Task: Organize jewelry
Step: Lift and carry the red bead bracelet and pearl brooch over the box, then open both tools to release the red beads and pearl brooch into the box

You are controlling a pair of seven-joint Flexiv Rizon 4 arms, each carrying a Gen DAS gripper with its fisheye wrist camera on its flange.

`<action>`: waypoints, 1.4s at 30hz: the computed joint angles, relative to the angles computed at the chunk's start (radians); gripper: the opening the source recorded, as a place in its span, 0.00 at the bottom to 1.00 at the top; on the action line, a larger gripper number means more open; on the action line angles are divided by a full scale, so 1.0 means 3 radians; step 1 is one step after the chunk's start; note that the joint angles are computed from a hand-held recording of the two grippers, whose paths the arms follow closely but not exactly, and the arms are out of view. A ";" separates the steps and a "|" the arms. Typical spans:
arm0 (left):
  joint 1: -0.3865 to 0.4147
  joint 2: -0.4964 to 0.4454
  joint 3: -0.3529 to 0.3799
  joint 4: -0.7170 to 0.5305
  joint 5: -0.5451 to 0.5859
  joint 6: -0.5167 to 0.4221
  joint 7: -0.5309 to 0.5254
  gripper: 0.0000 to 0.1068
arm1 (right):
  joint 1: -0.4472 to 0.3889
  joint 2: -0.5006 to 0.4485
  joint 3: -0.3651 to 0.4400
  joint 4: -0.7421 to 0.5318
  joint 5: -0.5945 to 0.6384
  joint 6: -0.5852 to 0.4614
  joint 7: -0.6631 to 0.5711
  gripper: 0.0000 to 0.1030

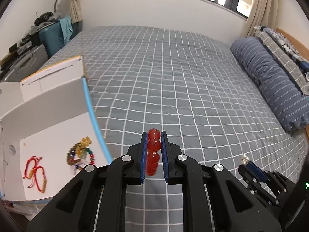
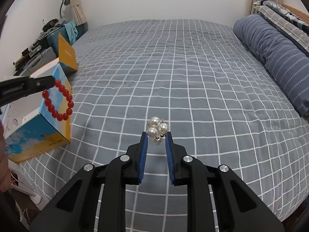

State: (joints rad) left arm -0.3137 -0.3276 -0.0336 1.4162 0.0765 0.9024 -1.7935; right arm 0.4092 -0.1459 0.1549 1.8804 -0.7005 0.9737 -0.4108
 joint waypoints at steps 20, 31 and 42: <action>0.0537 0.0765 0.0187 0.0598 0.0215 0.0072 -0.0318 0.12 | 0.0505 -0.0764 -0.0084 -0.1345 0.0254 -0.0282 -0.0585 0.18; 0.0902 0.0951 0.0288 0.0874 0.0466 0.0005 -0.0442 0.12 | 0.1046 -0.1480 -0.0188 -0.2463 0.0416 -0.0511 -0.1040 0.18; 0.1071 0.0808 0.0317 0.1084 0.0230 0.0072 -0.0185 0.12 | 0.1314 -0.2133 -0.0328 -0.3353 0.0794 -0.0977 -0.1393 0.18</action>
